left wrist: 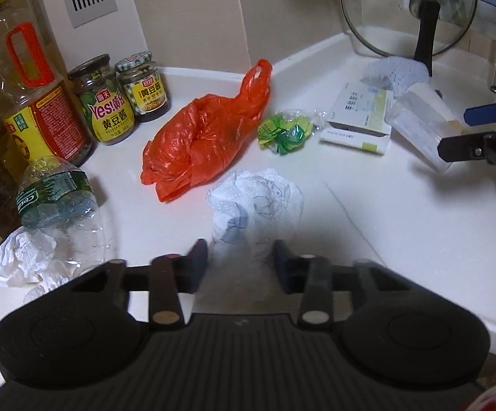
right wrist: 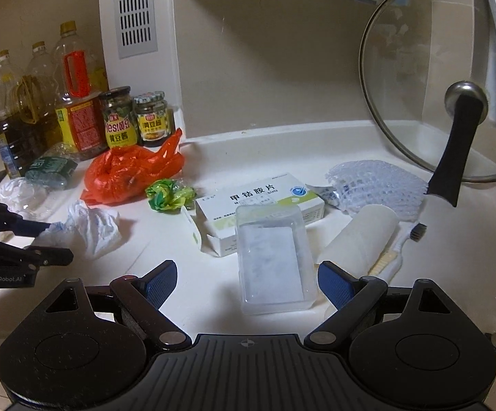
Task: Collect trash
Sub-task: 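Grasp the clear plastic box with the right gripper while the left gripper grasps a crumpled white tissue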
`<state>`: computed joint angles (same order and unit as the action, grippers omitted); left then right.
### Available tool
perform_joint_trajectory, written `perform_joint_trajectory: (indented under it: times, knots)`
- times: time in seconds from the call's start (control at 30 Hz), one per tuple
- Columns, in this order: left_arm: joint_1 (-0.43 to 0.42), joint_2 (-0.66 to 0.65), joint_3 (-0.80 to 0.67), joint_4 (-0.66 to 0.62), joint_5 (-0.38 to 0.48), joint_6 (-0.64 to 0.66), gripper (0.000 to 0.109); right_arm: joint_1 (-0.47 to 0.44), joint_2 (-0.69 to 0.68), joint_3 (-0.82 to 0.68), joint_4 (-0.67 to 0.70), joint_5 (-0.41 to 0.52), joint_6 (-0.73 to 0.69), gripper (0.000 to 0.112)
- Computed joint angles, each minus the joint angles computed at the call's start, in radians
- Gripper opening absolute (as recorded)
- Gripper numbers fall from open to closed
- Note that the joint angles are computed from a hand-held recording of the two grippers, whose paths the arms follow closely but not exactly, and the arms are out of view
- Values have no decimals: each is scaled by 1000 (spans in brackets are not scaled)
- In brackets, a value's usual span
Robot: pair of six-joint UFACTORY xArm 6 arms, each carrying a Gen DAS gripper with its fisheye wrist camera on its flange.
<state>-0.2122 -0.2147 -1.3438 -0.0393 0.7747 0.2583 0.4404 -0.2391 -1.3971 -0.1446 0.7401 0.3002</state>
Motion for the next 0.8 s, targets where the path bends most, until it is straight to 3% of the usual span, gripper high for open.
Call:
perform_joint_trajectory:
  times: [0.2, 0.3, 0.47, 0.6, 0.8]
  knots:
    - [5, -22, -12, -20, 15, -13, 20, -17, 42, -28, -6, 11, 19, 88]
    - [8, -42, -12, -42, 26, -11, 20, -26, 57, -38, 1, 11, 10, 78]
    - [7, -79, 1, -67, 46, -9, 20, -33, 71, -45, 2, 27, -2, 74]
    - [3, -116, 30, -72, 51, -11, 20, -28, 68, -40, -4, 42, 0, 56]
    - [0, -184, 78, -90, 73, 4, 20, -2, 14, -3, -62, 48, 47, 56]
